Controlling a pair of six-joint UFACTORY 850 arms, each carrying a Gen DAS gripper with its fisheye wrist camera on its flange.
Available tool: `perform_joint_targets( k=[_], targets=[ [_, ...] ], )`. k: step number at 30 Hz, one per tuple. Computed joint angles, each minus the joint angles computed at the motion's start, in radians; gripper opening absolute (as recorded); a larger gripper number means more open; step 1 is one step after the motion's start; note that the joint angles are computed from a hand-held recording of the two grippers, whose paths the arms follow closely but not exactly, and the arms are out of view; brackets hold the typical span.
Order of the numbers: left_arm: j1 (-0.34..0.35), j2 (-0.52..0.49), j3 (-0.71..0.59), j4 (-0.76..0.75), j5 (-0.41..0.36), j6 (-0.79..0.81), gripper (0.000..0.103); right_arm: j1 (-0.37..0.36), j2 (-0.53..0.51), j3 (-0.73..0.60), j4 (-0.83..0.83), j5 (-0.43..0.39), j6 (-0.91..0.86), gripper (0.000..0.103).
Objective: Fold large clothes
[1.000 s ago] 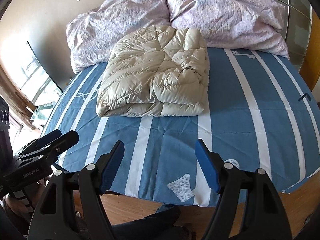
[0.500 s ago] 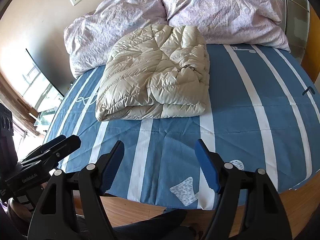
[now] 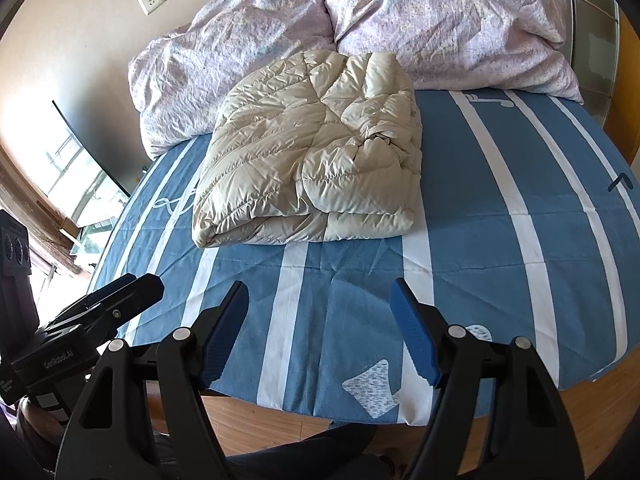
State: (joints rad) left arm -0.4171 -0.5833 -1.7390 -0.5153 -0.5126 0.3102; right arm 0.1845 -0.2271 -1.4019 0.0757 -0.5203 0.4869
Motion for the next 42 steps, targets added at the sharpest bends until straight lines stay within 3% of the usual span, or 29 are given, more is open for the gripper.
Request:
perform_joint_targets(
  k=[42],
  targets=[
    [-0.001, -0.006, -0.004, 0.007, -0.001, -0.012, 0.091, 0.002, -0.015, -0.012, 0.023, -0.001, -0.022, 0.076]
  ],
)
